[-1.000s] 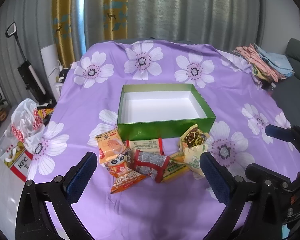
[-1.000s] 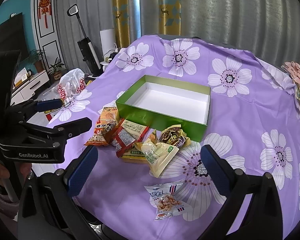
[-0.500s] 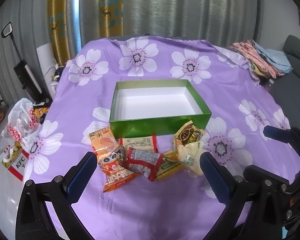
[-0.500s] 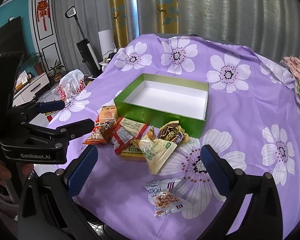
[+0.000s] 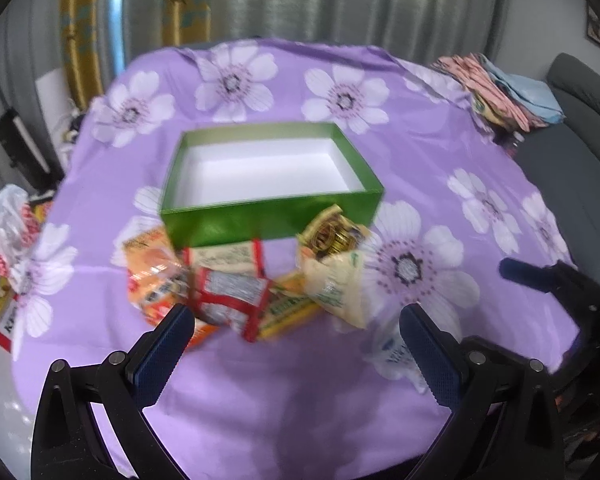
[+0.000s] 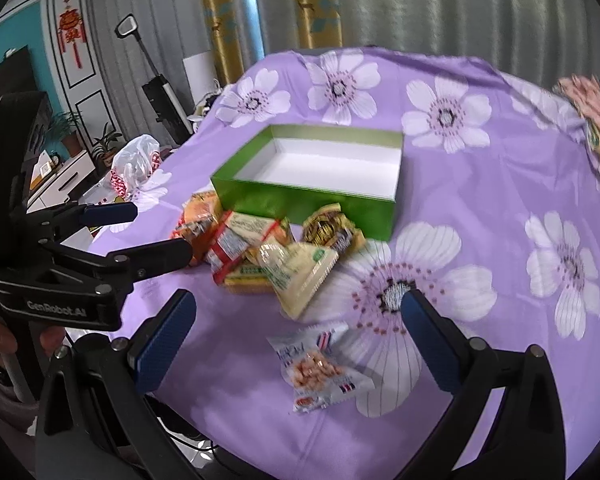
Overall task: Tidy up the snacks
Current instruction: 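Grasp the white peanut bag with the left gripper and lift it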
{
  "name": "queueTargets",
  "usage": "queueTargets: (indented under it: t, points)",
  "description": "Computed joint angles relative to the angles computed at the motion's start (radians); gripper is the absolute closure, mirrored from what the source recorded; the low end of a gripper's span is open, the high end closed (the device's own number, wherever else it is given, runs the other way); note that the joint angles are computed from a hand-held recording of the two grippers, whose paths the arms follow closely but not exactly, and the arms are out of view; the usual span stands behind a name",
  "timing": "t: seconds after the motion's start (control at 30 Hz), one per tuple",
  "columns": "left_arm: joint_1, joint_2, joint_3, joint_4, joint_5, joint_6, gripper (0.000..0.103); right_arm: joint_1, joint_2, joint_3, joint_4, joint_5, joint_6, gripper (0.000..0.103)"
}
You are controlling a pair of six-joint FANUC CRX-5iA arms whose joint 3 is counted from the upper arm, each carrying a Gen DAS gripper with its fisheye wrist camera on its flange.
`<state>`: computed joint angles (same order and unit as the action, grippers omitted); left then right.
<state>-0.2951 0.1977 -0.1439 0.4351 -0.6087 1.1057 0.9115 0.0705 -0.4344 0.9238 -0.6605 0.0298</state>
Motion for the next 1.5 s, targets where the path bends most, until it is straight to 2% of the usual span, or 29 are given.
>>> queueTargets:
  t: [0.13, 0.27, 0.4, 0.6, 0.67, 0.7, 0.73, 0.9, 0.93, 1.0, 1.13, 1.33, 1.5]
  points:
    - [-0.003, 0.038, -0.010, 0.107, -0.049, -0.097, 0.001, -0.006, -0.016, -0.052, -0.036, 0.039, -0.031, 0.000]
    - [-0.003, 0.088, -0.011, 0.211, -0.130, -0.190, 0.001, 0.005, -0.020, -0.092, -0.045, 0.043, -0.064, 0.000]
    - [-0.009, 0.129, -0.011, 0.281, -0.194, -0.251, 0.001, -0.008, -0.039, -0.148, -0.057, 0.116, -0.112, 0.004]
    - [-0.022, 0.167, -0.023, 0.395, -0.231, -0.346, 0.001, -0.034, -0.018, -0.179, -0.048, 0.203, -0.137, 0.015]
    - [-0.028, 0.184, -0.013, 0.410, -0.240, -0.355, 0.001, -0.047, -0.006, -0.178, -0.046, 0.230, -0.134, 0.025]
    - [-0.030, 0.195, -0.007, 0.420, -0.247, -0.363, 0.003, -0.054, -0.002, -0.179, -0.042, 0.245, -0.136, 0.027]
    - [-0.034, 0.203, -0.001, 0.424, -0.250, -0.365, 0.004, -0.057, 0.005, -0.174, -0.055, 0.253, -0.125, 0.031]
    - [-0.040, 0.258, 0.064, 0.368, -0.309, -0.314, 0.039, -0.059, 0.027, -0.142, -0.143, 0.263, -0.027, 0.061]
    - [-0.040, 0.266, 0.069, 0.369, -0.317, -0.309, 0.041, -0.055, 0.038, -0.127, -0.179, 0.249, 0.010, 0.065]
    - [-0.038, 0.268, 0.060, 0.388, -0.315, -0.323, 0.042, -0.055, 0.044, -0.122, -0.192, 0.246, 0.018, 0.067]
    - [-0.035, 0.259, 0.049, 0.408, -0.308, -0.354, 0.044, -0.063, 0.045, -0.133, -0.143, 0.258, -0.020, 0.071]
    - [-0.032, 0.204, 0.013, 0.479, -0.260, -0.449, 0.044, -0.064, 0.028, -0.129, -0.062, 0.240, -0.041, 0.072]
    - [-0.019, 0.201, 0.051, 0.528, -0.233, -0.481, 0.044, -0.091, 0.032, -0.090, 0.046, 0.226, -0.050, 0.072]
